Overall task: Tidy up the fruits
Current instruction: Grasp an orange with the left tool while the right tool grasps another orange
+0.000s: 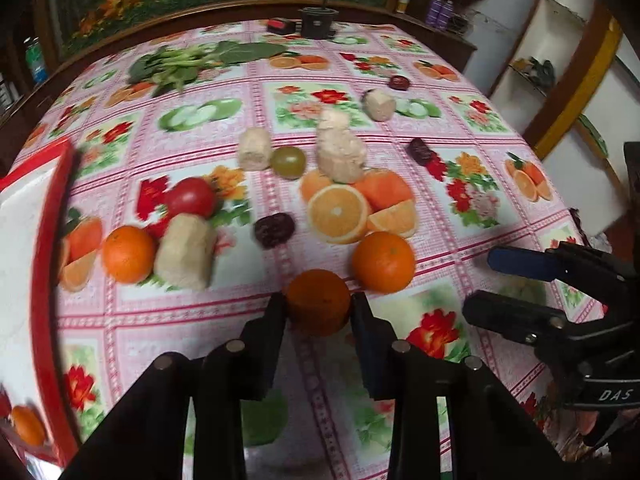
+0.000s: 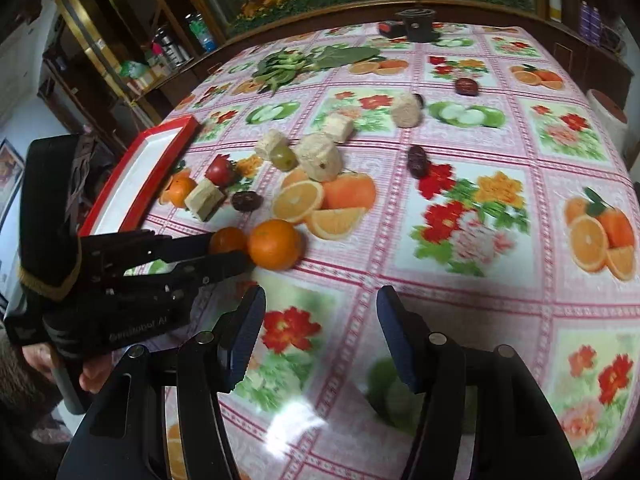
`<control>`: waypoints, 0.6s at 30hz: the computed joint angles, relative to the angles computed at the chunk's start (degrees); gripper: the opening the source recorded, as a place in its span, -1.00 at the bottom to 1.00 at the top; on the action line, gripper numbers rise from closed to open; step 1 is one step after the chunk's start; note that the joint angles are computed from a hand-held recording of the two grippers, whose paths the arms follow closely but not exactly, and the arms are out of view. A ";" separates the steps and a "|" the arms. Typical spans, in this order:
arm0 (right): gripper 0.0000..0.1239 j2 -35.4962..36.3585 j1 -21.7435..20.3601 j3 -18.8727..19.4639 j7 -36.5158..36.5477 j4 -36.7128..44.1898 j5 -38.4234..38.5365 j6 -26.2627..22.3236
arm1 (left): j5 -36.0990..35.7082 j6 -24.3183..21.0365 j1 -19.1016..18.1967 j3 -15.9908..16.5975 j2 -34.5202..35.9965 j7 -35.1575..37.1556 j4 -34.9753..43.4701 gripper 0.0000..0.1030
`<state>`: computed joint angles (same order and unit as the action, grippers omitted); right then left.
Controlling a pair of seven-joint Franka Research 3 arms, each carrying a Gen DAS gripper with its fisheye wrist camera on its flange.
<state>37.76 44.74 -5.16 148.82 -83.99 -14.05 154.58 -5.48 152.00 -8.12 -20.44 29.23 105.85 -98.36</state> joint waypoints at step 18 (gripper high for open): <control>-0.43 17.12 0.32 -0.23 -14.49 27.89 1.49 -14.45 | -9.80 -0.35 6.01 -0.40 -5.83 1.97 -7.88 -0.31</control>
